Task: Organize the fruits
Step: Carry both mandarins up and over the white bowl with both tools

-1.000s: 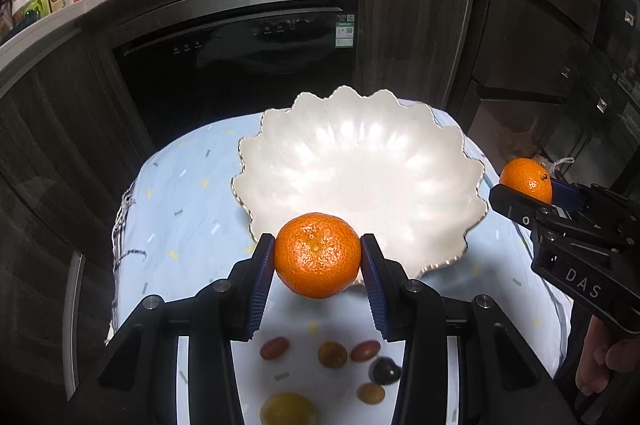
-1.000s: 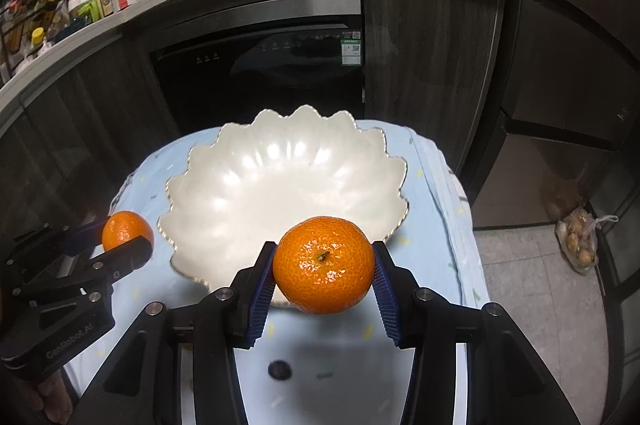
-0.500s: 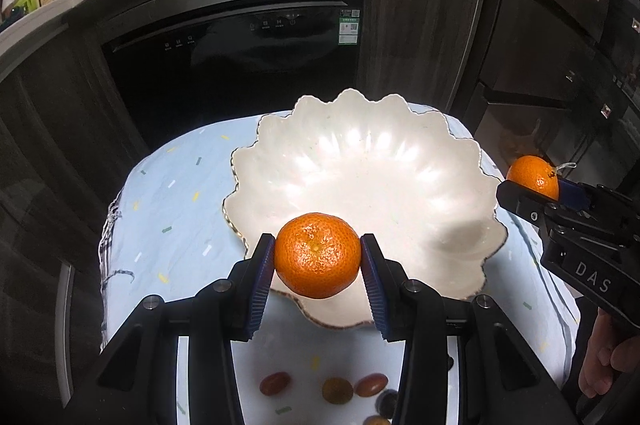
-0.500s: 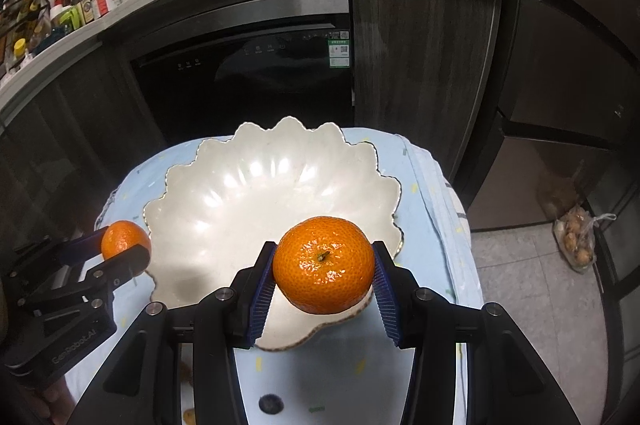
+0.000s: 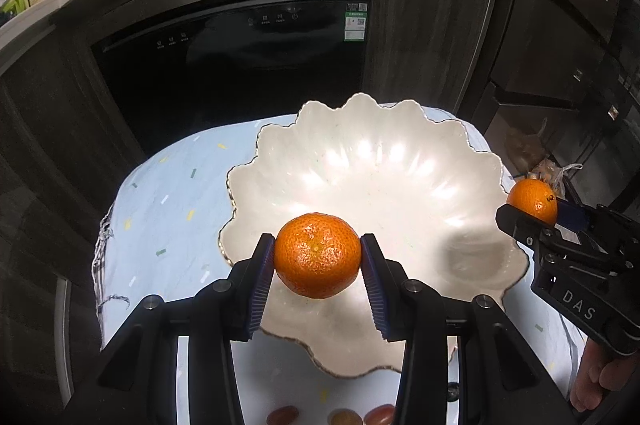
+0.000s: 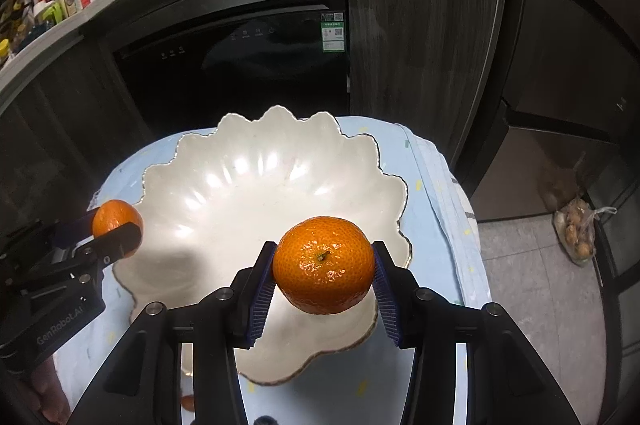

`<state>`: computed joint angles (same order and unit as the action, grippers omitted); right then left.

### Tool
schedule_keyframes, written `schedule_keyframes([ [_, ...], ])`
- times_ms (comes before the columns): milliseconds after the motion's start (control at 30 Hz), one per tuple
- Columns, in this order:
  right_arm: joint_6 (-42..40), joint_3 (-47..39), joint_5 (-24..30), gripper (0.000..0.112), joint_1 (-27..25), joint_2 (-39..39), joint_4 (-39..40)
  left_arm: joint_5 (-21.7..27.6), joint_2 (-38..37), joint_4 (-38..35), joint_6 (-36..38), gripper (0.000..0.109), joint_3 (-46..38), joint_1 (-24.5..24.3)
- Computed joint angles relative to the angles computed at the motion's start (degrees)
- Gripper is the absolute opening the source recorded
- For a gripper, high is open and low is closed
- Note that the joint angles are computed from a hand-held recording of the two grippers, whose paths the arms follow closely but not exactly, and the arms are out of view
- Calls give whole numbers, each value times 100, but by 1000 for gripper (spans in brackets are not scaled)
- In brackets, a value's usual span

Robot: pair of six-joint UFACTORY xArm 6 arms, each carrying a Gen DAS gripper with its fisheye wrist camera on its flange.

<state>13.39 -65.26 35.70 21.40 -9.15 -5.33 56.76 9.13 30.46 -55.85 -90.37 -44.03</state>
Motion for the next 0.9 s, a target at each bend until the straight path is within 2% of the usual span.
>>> schedule_keyframes([
  [333,96,-265,175,47,-33,389,-251,17,229,-201,174,43,-93,116],
  [767,82,-287,240,48,-7,483,-327,133,282,-240,235,44,-158,117],
  [800,114,-284,242,48,7,477,-372,140,279,-241,233,45,-160,119],
  [867,117,-310,265,48,13,486,-386,169,250,-94,122,67,-150,95],
  [900,103,-318,274,48,13,489,-362,179,219,34,26,72,-133,77],
])
